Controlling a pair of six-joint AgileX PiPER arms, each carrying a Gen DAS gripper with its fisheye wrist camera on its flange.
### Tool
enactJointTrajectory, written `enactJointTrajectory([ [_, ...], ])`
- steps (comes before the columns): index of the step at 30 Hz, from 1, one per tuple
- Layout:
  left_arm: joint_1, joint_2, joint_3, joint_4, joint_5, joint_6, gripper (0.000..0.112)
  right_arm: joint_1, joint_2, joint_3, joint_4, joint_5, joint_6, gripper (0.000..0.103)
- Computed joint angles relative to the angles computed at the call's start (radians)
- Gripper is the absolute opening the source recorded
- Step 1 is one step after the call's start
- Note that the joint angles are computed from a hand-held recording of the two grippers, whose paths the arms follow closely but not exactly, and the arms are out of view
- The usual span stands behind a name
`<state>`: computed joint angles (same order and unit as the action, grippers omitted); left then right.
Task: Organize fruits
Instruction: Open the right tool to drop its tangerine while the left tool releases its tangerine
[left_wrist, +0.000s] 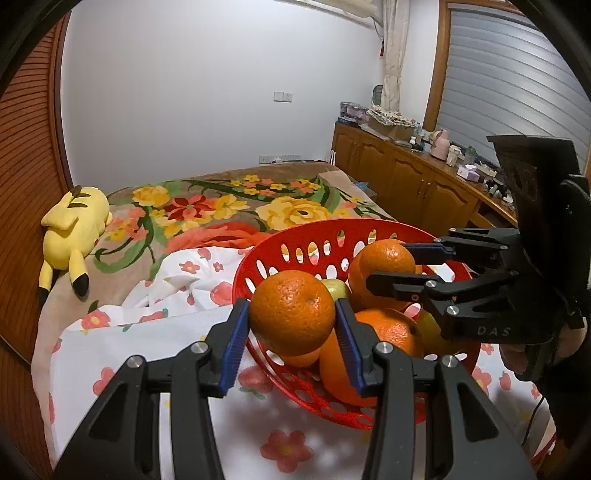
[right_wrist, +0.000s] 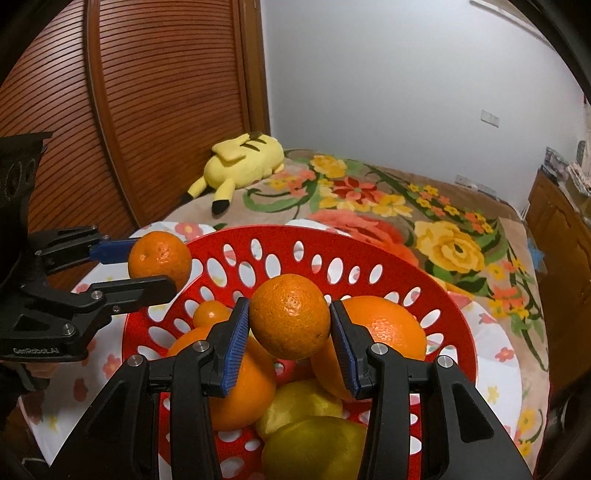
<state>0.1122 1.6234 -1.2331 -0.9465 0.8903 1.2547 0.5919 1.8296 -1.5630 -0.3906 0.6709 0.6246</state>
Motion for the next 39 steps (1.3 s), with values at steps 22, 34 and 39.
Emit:
enactJointTrajectory([
  [22,-0.088,0.073,-0.061,0.070,-0.078,-0.078,0.045,0.036,-0.145,0.162,-0.156,-0.047,0.198,0.050],
  [34,-0.111,0.075,-0.064,0.089,-0.104,-0.100,0.046,0.053,-0.191,0.227,-0.201,-0.051,0.269,0.050],
  [39,-0.119,0.078,-0.069,0.111,-0.119,-0.125,0.046,0.057,-0.203,0.247,-0.213,-0.048,0.294,0.050],
])
